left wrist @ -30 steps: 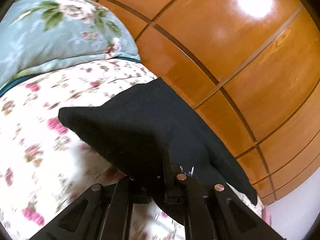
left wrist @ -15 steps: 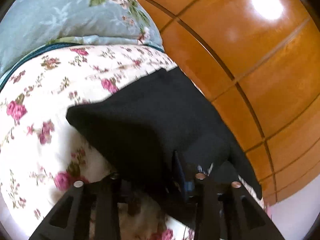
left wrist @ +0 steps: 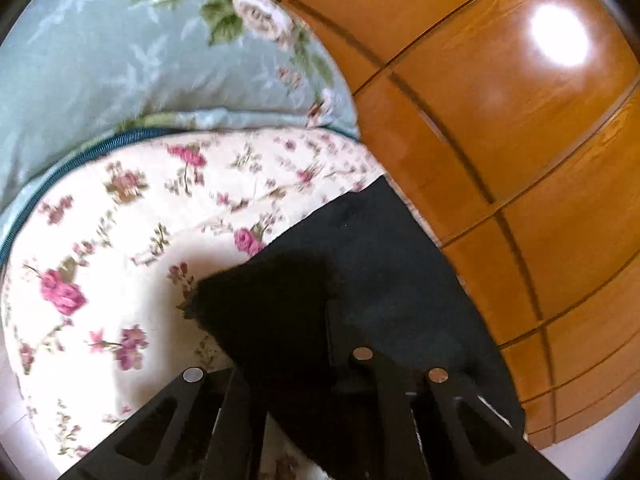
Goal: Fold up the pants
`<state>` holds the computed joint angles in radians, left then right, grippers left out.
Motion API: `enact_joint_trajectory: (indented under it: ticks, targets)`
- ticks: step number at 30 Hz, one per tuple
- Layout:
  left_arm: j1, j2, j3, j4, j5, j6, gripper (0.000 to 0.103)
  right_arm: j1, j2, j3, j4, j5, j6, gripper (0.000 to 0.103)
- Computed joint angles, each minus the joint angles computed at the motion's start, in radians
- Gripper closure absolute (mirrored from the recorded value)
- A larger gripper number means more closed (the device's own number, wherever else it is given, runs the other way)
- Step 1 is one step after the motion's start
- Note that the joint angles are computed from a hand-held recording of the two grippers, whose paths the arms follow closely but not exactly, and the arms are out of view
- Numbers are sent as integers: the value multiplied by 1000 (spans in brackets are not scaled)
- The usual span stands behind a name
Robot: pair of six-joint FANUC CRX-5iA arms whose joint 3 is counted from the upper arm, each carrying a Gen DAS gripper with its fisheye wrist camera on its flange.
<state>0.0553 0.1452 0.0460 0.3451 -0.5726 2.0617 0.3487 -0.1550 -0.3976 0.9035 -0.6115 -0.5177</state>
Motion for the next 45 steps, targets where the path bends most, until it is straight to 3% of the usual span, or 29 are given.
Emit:
enact_joint_trajectory:
  ticks: [5,6,8,9,11,14,18,20,22,26,30,32,35,39,41,45]
  targets:
    - [2,-52,-40,4,12,-57,97,50,-37,-13,1,-93,25,95]
    - [3,-44,-30,-9,-5,-53,96,60,-39,-12,-10,-114,41,94]
    - [3,5,40,-100,-122,-7,90,74,-23,8,-81,-165,103,93]
    - [2,15,48,-112,-147,4,87,70,-17,11,-116,-156,117,92]
    - [2,-3,16,-111,-106,21,80,53,-31,-26,-109,-96,72,89]
    - [-22,-18,87,-284,-180,188,77,47,-61,-40,-105,-95,14,81]
    - [-95,-19,250,-632,-371,582,77,115,-50,6,10,-380,-42,65]
    - [-135,-4,315,-735,-408,676,73,137,-43,18,85,-467,-65,60]
    - [-151,28,354,-710,-362,613,68,129,-34,33,127,-452,-42,59]
    - [-171,190,497,-503,-328,333,61,70,40,117,67,-262,154,59]
    - [-224,386,667,-335,-306,86,61,17,133,206,-107,-57,333,59]
    - [-237,468,744,-275,-310,-35,61,-9,204,293,-271,4,480,59]
    - [-257,581,898,-288,-434,-92,61,-47,284,402,-493,37,648,59]
    - [-235,517,742,-191,-300,-123,56,-100,387,535,-625,45,737,59]
    - [-223,493,674,-138,-238,-150,56,-122,440,599,-627,33,726,59]
    - [-230,499,692,-160,-245,-151,53,-171,564,763,-691,-6,712,59]
